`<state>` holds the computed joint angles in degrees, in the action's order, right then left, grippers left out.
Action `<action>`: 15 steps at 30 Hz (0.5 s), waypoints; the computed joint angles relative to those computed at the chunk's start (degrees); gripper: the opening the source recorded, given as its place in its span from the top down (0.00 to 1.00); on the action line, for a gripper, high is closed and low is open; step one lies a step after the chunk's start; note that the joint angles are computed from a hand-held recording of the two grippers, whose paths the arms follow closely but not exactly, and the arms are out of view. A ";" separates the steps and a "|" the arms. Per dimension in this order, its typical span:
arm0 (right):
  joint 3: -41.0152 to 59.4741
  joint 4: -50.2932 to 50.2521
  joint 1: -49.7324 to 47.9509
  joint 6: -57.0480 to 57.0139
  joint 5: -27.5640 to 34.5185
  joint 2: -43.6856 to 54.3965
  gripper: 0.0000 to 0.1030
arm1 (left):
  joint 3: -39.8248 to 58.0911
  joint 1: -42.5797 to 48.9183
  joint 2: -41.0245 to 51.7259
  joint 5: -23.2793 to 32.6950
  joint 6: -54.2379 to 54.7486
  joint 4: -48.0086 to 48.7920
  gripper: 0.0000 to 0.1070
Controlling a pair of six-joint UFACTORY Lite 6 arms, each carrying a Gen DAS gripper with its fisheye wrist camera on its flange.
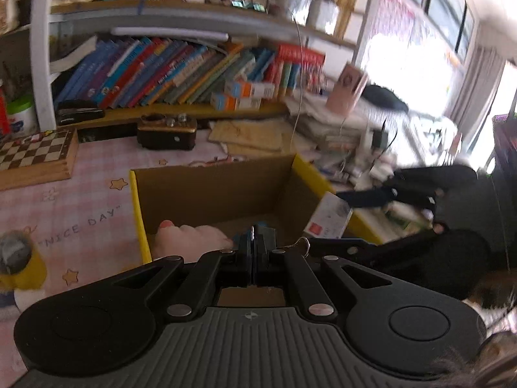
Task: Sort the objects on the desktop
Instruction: 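Lower the binder clip with the left tool while the right tool drops the white box into the yellow box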
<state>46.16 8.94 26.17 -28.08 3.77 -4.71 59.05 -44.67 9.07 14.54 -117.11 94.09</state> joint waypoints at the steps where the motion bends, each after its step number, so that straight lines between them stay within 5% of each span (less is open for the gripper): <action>1: 2.34 2.67 -0.40 -4.62 0.90 3.25 0.48 | 1.30 0.45 1.70 -0.52 2.19 -1.25 0.99; 8: 15.30 7.08 -1.52 -17.98 10.28 18.24 0.48 | 9.62 2.34 11.98 -2.03 26.03 -21.75 0.99; 15: 26.47 1.80 -2.43 -17.19 18.48 29.35 0.48 | 13.95 1.91 17.29 -0.38 43.73 -40.01 0.99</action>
